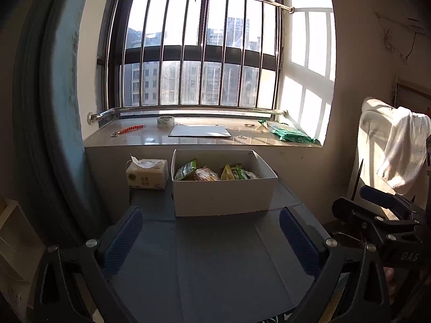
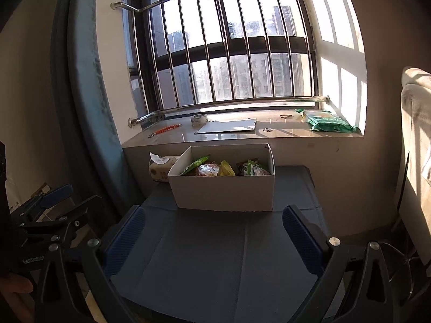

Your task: Organize snacks

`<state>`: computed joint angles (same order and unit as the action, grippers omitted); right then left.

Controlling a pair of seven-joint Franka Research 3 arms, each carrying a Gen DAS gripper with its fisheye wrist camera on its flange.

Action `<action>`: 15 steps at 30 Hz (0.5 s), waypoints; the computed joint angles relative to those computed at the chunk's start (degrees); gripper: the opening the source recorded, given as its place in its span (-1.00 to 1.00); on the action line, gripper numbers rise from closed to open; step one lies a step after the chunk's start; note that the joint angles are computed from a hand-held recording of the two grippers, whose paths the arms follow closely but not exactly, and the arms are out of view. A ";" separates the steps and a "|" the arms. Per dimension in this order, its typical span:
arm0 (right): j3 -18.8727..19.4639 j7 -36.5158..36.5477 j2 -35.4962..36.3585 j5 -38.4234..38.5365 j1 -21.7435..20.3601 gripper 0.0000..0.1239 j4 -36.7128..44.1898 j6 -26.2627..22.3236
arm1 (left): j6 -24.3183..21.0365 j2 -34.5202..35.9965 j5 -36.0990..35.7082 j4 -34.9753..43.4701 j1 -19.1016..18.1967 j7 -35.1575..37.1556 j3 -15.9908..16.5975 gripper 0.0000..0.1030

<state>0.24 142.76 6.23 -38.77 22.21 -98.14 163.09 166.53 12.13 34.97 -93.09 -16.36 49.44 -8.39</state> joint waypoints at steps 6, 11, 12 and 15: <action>0.06 -0.50 0.06 0.37 0.05 0.66 0.05 -0.29 | -0.36 -0.02 0.25 0.02 0.02 -0.06 0.04 1.00; 0.03 -0.86 0.13 0.67 0.09 0.66 0.18 -0.33 | -0.46 0.17 0.03 0.22 0.02 0.34 -0.08 1.00; 0.05 -0.86 0.18 0.71 0.12 0.66 0.25 -0.36 | -0.49 0.21 0.05 0.26 -0.02 0.34 -0.06 1.00; 0.04 -1.09 0.14 1.22 0.07 0.66 0.09 -0.18 | -0.57 0.29 -0.21 0.25 -0.03 0.65 -0.14 1.00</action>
